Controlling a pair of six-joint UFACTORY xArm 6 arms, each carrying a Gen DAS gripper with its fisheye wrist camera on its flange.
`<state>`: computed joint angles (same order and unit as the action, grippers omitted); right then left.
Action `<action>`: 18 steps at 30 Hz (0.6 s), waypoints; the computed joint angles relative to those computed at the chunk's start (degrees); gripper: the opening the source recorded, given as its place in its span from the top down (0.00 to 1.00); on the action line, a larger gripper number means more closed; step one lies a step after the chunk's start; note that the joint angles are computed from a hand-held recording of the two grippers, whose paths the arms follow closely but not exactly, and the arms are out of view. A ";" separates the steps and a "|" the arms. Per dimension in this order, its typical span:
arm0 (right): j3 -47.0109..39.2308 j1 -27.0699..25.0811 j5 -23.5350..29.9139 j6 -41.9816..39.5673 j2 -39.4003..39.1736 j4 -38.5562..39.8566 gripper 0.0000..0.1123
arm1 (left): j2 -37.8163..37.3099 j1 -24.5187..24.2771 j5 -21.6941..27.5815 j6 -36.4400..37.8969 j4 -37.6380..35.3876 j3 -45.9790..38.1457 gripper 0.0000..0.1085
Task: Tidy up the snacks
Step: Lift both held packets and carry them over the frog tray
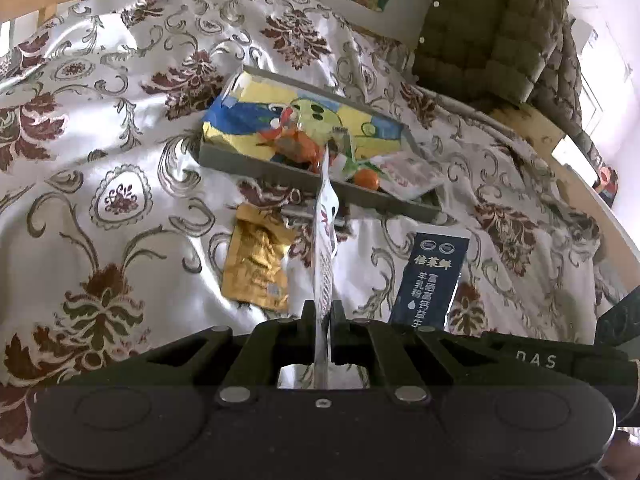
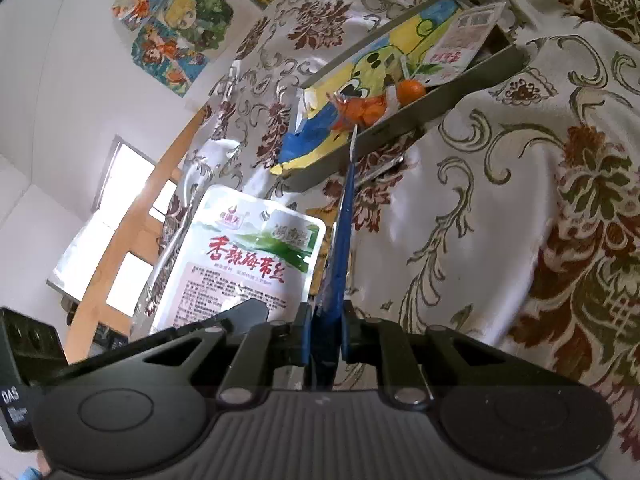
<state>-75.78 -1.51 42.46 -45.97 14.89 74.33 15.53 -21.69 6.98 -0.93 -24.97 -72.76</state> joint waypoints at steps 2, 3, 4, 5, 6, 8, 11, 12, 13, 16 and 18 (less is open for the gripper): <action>-1.26 -0.34 0.15 -0.06 0.54 0.05 0.87 | 1.04 -0.07 -0.47 -0.44 0.09 -1.48 0.95; -1.97 -0.66 0.44 -0.21 0.87 0.18 0.87 | 1.51 -0.07 -0.75 -0.46 -0.02 -2.15 0.95; -2.82 -0.89 0.81 -0.22 1.29 0.28 0.87 | 2.14 0.00 -0.93 -0.92 0.40 -3.06 0.95; -3.48 -0.99 0.97 -0.37 1.62 0.46 0.87 | 2.86 0.09 -0.91 -1.23 0.51 -4.14 0.95; -4.45 -1.12 1.09 -0.40 2.13 0.33 0.87 | 3.60 0.19 -0.95 -1.57 0.47 -5.23 0.95; -6.52 -1.28 1.30 -0.59 3.29 -0.88 0.87 | 5.18 0.40 -1.07 -2.18 0.56 -7.47 0.95; -10.29 -1.94 2.59 -0.57 5.43 -3.43 0.87 | 8.02 1.22 -0.63 -6.69 5.76 -11.55 0.95; -12.10 -2.09 2.94 -0.47 6.59 -4.29 0.87 | 9.10 1.57 -0.39 -8.58 8.09 -13.12 0.95; -13.92 -2.27 3.03 -0.39 7.70 -5.01 0.87 | 10.19 1.87 -0.06 -9.86 9.75 -14.78 0.95; -21.02 -2.37 1.30 -0.02 12.26 -6.20 0.87 | 14.37 2.74 1.42 -12.63 13.64 -21.28 0.95; -27.24 -2.43 -0.09 1.53 16.44 -5.44 0.87 | 18.12 3.30 2.61 -14.50 16.41 -27.01 0.95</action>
